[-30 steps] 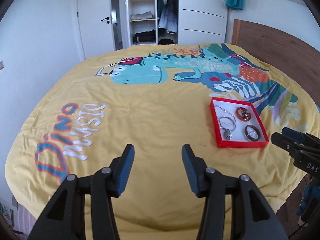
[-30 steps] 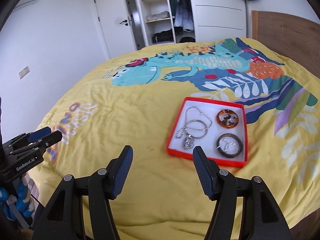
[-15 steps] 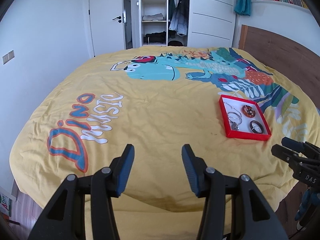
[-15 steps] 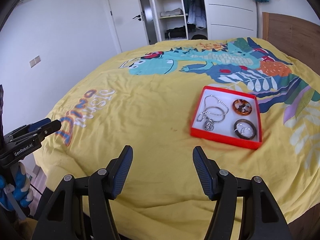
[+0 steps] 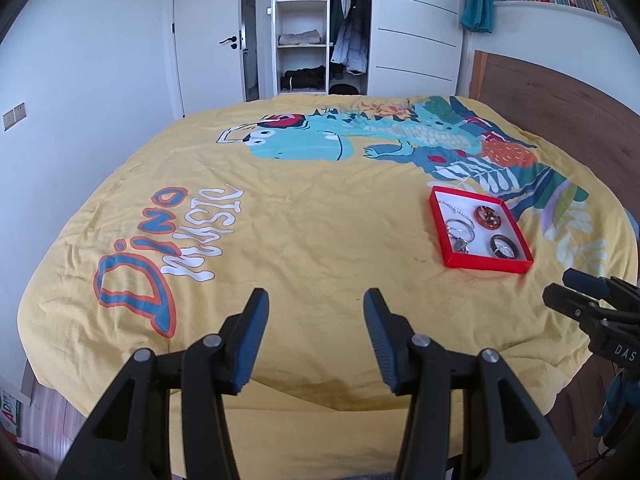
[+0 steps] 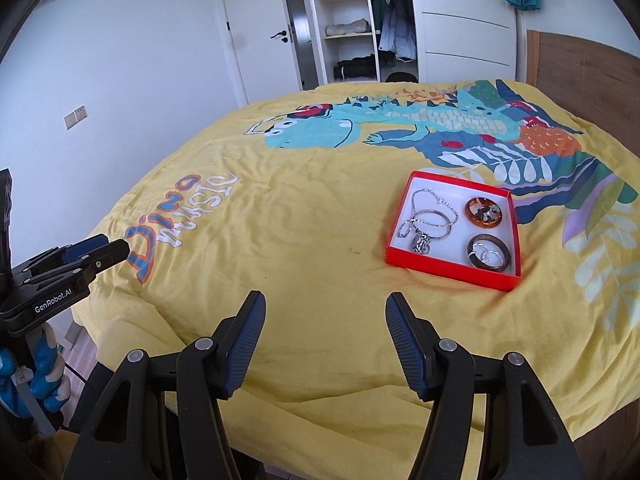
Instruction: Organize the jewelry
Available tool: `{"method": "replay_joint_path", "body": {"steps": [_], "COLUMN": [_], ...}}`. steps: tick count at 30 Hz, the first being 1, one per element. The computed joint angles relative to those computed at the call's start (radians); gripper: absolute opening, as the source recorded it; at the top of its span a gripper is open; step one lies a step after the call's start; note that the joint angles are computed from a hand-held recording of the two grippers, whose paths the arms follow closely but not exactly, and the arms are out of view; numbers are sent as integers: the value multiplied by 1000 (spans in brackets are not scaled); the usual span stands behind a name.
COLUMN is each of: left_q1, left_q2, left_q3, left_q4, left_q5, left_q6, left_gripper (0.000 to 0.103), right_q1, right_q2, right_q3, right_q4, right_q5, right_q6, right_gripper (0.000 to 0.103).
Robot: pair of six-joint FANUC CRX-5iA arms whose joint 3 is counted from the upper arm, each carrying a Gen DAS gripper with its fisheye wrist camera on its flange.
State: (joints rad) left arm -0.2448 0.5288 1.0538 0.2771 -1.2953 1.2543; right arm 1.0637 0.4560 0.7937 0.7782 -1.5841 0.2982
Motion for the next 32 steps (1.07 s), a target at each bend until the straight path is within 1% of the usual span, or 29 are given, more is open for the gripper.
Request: {"method": "replay_joint_path", "body": {"steps": [18, 22, 28, 32], "left_q1": [-3, -2, -8, -10], "left_q2": [-12, -14, -26, -71], "left_q3": [-8, -11, -7, -70], "left_q4": [1, 2, 0, 3], "left_q5": [3, 5, 0, 23], "left_q6": [5, 5, 12, 4], "left_gripper": [47, 47, 47, 47], "right_q1": [11, 20, 28, 34], "right_q2": [-4, -11, -15, -16], "right_q3": [-6, -18, -22, -24], "right_q4": [9, 25, 39, 45], "right_q5": [-16, -24, -29, -29], "right_q6": [-11, -28, -40, -52], "right_gripper": [63, 70, 71, 72]}}
